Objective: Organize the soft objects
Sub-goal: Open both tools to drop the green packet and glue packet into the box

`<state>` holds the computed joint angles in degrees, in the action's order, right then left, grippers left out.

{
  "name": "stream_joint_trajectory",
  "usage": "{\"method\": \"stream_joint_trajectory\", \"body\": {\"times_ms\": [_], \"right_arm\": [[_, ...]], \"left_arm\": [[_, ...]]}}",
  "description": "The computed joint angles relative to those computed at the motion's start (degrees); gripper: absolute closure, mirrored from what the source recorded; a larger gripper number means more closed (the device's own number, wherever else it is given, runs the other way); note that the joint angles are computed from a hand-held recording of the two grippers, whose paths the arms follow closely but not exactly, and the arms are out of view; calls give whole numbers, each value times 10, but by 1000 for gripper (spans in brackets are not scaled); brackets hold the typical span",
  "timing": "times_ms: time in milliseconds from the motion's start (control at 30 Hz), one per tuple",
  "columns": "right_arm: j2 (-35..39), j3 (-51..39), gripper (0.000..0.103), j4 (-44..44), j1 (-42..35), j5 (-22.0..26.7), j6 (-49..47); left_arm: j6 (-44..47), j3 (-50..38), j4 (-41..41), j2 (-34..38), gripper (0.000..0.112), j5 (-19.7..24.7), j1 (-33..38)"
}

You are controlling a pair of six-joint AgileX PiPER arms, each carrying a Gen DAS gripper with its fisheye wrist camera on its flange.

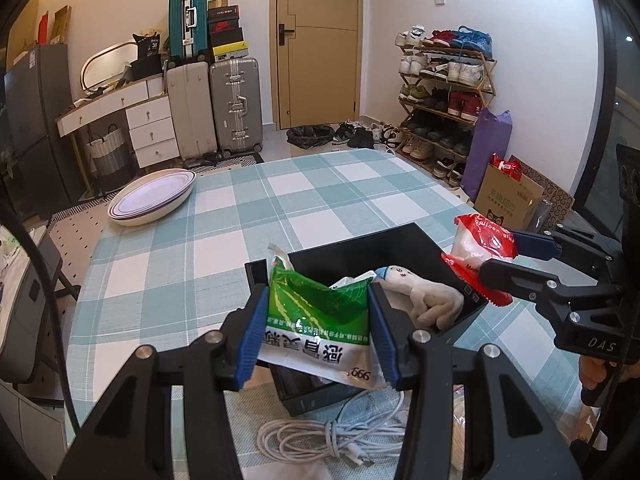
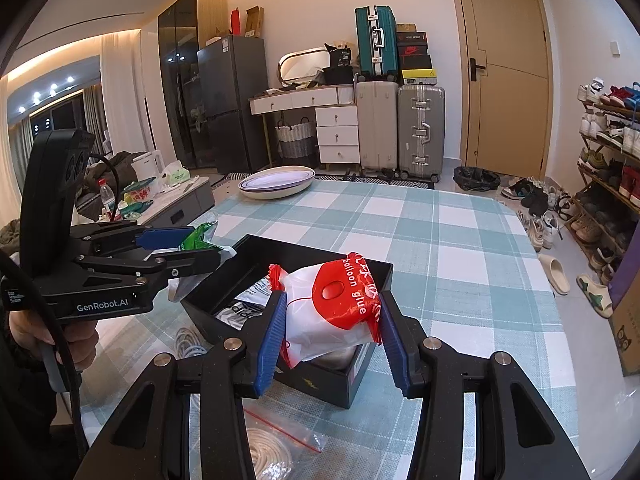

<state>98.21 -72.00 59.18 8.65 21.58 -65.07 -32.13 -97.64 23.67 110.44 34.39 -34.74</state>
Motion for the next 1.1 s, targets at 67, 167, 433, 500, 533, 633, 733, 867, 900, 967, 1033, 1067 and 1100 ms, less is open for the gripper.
{"method": "stream_joint_trajectory", "body": {"times_ms": [67,167,433,500,533,633,733,867,900,967,1033,1067,1100], "right_arm": [[10,-11,57,-10,1,2,10],[25,-27,57,-23,2,3,22],[61,-66,57,-65,3,12,59],[67,-73,57,-78,5,11,67],[71,-78,57,-85,7,11,71],[85,-95,57,-125,13,15,100],[96,-106,57,-155,20,13,118],[107,-117,57,-164,24,22,114],[109,-120,57,-171,26,26,119],[112,-123,57,-189,31,26,126],[118,-127,57,-194,32,32,125],[121,-130,57,-198,33,32,127],[125,-133,57,-204,34,32,132]], "left_arm": [[6,-13,-6,11,65,6,1],[17,-32,-13,26,65,12,3],[39,-72,-28,59,65,20,9],[42,-78,-27,66,65,21,9],[43,-80,-28,68,65,21,9],[44,-90,-23,79,65,25,8],[50,-101,-24,90,64,33,7],[55,-111,-22,98,64,32,6],[60,-115,-27,101,64,34,7],[66,-121,-32,106,64,37,8],[71,-125,-40,110,64,37,10],[73,-127,-42,111,64,38,10],[72,-129,-43,113,64,39,11]]}}
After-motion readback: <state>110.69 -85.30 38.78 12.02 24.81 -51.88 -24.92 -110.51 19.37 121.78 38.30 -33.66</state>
